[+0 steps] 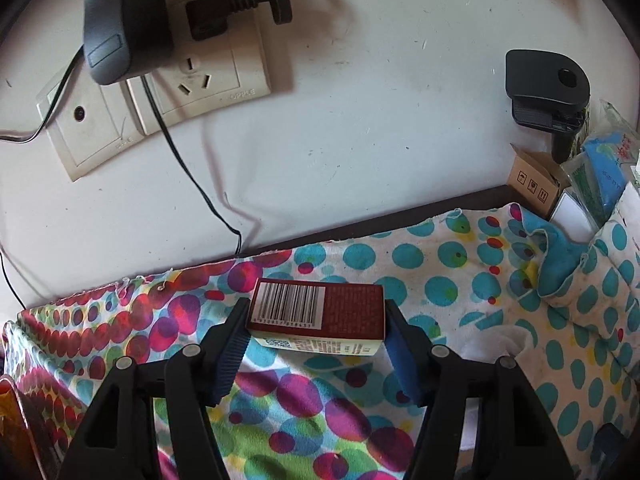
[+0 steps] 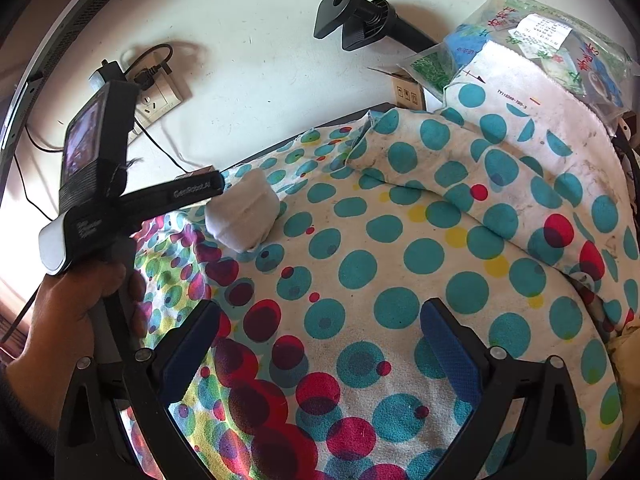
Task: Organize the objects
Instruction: 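Lift the red-and-white box toward the tray with the left gripper while the right gripper grasps the white sock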
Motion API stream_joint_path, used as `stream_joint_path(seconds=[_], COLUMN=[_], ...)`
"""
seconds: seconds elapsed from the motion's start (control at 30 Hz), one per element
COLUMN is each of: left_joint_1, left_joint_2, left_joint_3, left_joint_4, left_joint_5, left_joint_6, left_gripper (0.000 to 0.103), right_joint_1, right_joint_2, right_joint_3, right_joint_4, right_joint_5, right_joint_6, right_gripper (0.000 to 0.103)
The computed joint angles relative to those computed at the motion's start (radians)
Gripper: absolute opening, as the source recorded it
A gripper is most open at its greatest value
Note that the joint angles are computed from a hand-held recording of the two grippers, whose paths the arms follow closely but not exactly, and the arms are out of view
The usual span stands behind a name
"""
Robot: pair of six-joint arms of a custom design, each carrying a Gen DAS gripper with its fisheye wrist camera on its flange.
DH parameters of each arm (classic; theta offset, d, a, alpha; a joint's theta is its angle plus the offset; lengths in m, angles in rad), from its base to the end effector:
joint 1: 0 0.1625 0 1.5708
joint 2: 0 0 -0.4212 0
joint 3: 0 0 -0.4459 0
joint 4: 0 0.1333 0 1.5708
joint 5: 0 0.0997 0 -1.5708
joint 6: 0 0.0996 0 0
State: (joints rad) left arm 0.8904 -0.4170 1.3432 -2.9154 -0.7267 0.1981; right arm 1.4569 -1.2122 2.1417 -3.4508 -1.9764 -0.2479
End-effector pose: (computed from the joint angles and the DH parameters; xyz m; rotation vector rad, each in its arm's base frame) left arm -0.3236 -0.7300 -0.0433 0.7859 2.1922 -0.7266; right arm 0.0312 -0.5541 0.2275 -0.0913 -2.3745 1.1087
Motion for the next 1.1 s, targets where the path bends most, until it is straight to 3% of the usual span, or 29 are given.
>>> stream_joint_path(seconds=[0.2, 0.37, 0.43, 0.57, 0.7, 0.8, 0.9, 1.1], left_joint_1=[-0.023, -0.049, -0.061, -0.082, -0.106, -0.129, -0.146, -0.184], left_joint_2=[-0.088, -0.219, -0.277, -0.398, -0.509, -0.591, -0.671, -0.794], left_joint_3=[0.135, 0.31, 0.39, 0.538, 0.683, 0.788, 0.88, 1.026], left_joint_4=[-0.066, -0.12, -0.16, -0.193, -0.23, -0.262, -0.271, -0.255], left_joint_5=[0.024, -0.002, 0.0, 0.035, 0.067, 0.088, 0.095, 0.133], left_joint_6=[-0.022, -0.054, -0.051, -0.093, -0.133, -0.162, -0.231, -0.34], left_gripper=[0.065, 0.065, 0.065, 0.065, 0.065, 0.065, 0.065, 0.065], right_joint_1=[0.01, 0.025, 0.034, 0.073, 0.101, 0.125, 0.123, 0.149], right_joint_2=[0.004, 0.032, 0.05, 0.13, 0.204, 0.259, 0.303, 0.38], right_joint_3=[-0.001, -0.02, -0.039, -0.099, -0.199, -0.266, -0.344, -0.432], right_joint_4=[0.004, 0.002, 0.011, -0.096, -0.06, -0.065, 0.017, -0.003], right_joint_5=[-0.005, -0.009, -0.012, -0.042, -0.082, -0.14, -0.186, -0.257], right_joint_6=[0.002, 0.004, -0.018, -0.117, -0.169, -0.181, -0.128, -0.146], right_gripper=[0.103, 0.103, 0.101, 0.101, 0.099, 0.083, 0.045, 0.04])
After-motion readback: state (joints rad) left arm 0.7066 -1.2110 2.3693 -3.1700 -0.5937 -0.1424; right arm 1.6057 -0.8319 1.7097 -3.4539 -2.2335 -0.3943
